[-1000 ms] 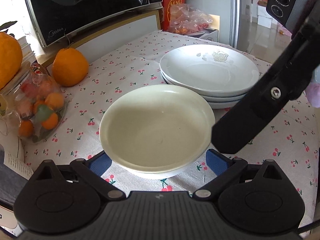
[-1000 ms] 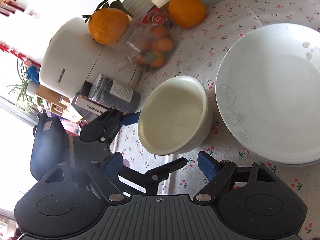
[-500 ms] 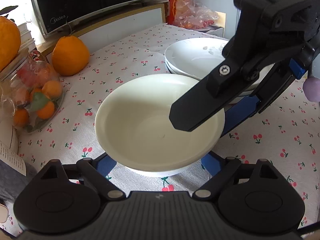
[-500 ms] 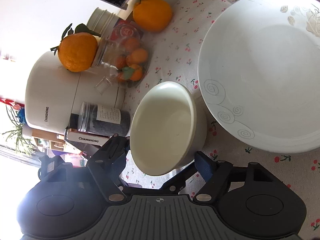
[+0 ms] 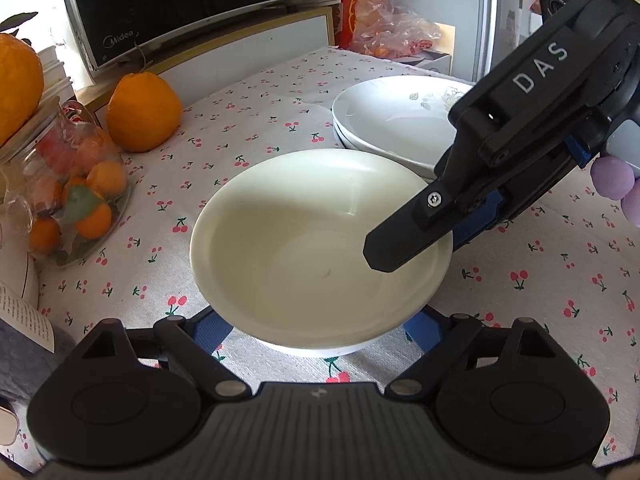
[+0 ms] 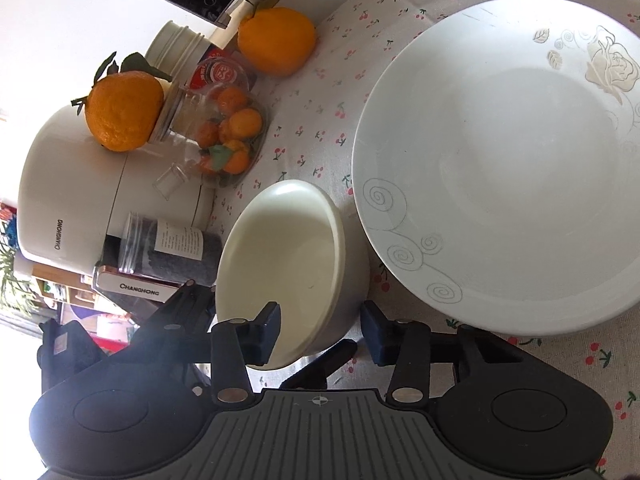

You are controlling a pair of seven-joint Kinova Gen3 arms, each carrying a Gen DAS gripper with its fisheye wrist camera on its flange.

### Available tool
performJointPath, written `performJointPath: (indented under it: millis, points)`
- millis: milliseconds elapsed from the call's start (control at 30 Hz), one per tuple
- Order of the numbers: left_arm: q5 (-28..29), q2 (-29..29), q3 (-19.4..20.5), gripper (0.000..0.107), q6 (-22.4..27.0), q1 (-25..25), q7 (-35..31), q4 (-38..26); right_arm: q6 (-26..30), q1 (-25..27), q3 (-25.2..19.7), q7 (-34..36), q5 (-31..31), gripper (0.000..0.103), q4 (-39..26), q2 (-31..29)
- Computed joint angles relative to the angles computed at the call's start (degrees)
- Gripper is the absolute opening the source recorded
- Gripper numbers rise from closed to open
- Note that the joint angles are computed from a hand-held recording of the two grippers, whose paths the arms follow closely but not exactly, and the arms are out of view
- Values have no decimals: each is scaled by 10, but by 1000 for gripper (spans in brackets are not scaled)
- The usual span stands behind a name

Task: Organize plates and bowls
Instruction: 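Carry the cream bowl with both tools over the plate stack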

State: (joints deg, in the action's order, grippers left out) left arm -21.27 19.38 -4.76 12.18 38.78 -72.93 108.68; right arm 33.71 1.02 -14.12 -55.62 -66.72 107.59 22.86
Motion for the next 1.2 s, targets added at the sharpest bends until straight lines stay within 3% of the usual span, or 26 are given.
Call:
performJointPath:
  millis: [100,500,600,1200]
  points:
    - [1,-1,0,90,3,-1,0,0,-3,-5,2,1,16,32,-3,-1]
    - [-35,-17,-25,89,8,26,43,5,-19,-1,-16,56,26,32,0,-17]
    - [-53,-22,-35,89,4,37,62,7,-5,3,-13,66,17,32,-2,-19]
    - [-101,-14,-9,89,20,49,113,-41,96,34,44,60,47,32,-29,-44]
